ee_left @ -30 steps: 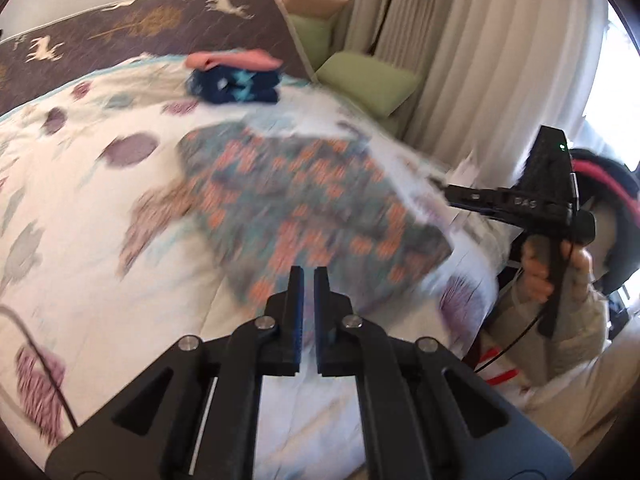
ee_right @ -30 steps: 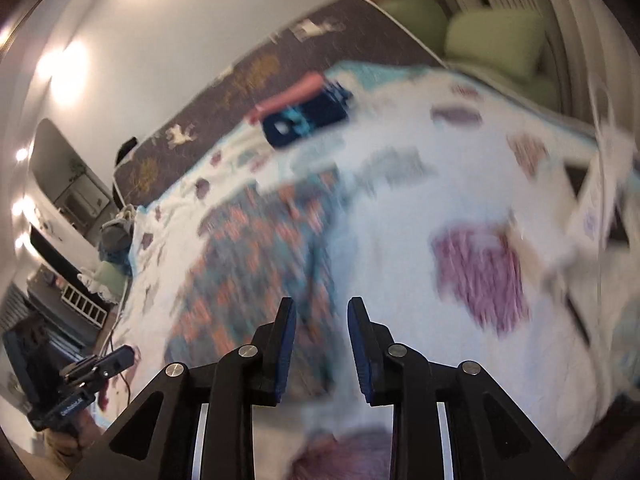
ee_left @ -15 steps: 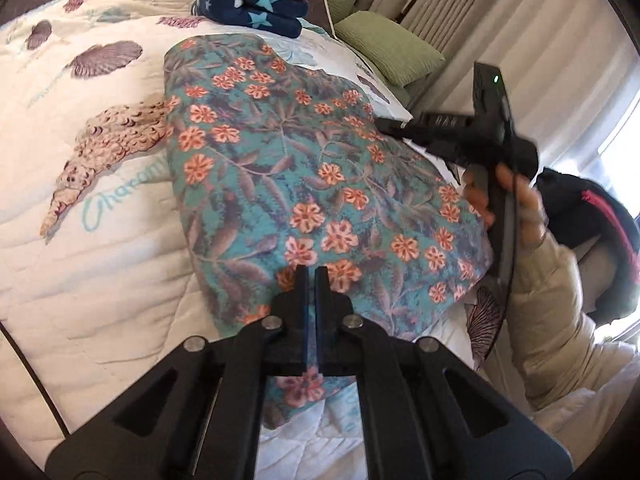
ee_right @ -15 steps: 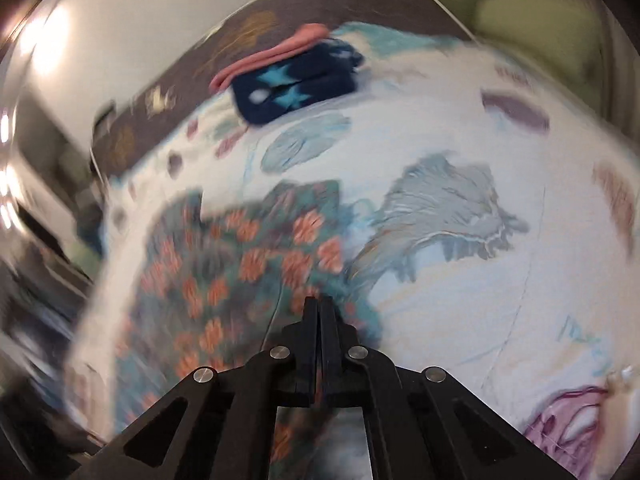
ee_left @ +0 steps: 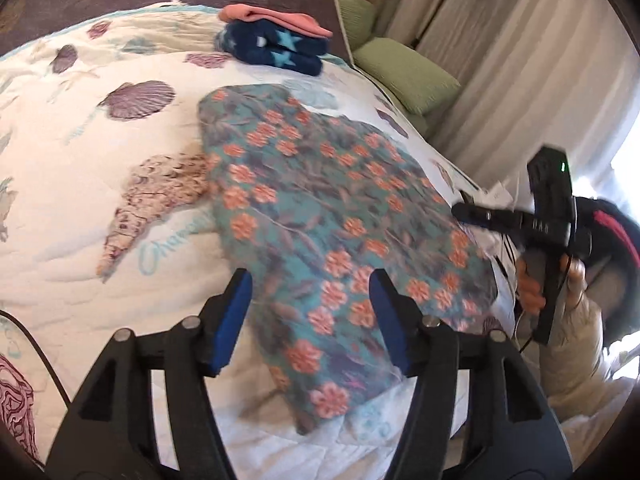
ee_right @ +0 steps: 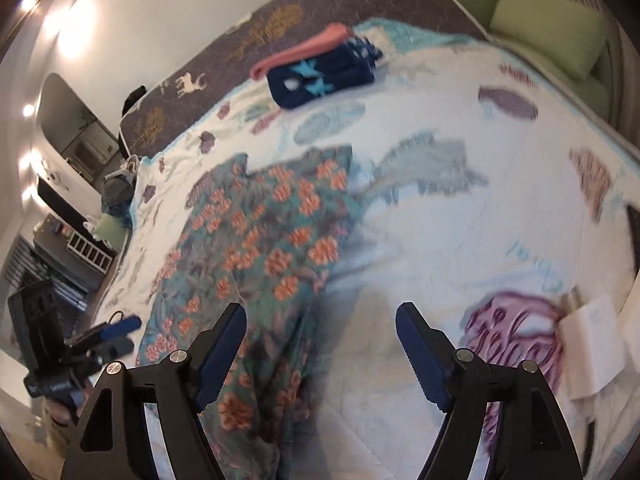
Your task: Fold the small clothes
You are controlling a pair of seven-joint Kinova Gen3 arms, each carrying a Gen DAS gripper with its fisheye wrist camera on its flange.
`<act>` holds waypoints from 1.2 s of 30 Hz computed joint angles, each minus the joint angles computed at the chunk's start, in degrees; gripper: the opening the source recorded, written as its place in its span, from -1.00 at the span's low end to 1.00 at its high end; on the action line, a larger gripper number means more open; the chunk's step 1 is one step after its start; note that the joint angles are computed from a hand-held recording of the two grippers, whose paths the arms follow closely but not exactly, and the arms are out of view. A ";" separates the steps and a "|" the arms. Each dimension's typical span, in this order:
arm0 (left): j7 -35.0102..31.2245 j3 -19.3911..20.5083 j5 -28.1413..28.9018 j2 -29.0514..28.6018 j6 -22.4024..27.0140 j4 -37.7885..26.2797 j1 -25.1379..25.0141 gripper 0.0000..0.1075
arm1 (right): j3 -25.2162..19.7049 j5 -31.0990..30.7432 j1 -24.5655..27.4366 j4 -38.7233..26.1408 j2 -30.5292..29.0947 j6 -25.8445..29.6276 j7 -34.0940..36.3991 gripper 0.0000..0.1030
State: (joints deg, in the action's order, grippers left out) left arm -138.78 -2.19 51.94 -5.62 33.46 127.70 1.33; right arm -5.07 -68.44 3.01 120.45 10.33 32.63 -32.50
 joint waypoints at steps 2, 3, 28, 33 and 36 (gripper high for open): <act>0.98 -0.13 -0.77 0.70 0.04 -0.53 -0.47 0.16 | -0.25 -1.36 0.63 -0.58 1.81 1.92 1.06 0.53; 2.02 0.22 -1.95 1.01 -0.24 -0.87 -0.56 0.16 | -0.37 -1.61 0.63 -0.71 2.24 2.07 1.23 0.53; -5.56 8.03 4.85 23.34 8.03 -18.30 -12.01 0.38 | -6.42 -0.59 3.94 -17.45 17.27 6.86 3.89 0.53; -5.98 9.25 4.84 26.73 9.82 -21.68 -13.40 -0.25 | -8.90 -0.04 5.38 -20.53 20.10 8.95 7.76 0.40; -7.96 10.64 6.18 27.66 11.98 -21.98 -15.29 -0.71 | -9.24 1.45 5.15 -21.42 20.68 9.82 7.56 -0.16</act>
State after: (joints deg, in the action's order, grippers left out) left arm -146.74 8.44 58.12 22.04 45.44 105.71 -13.96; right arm -14.32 -66.99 8.16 99.03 31.01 42.45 -24.94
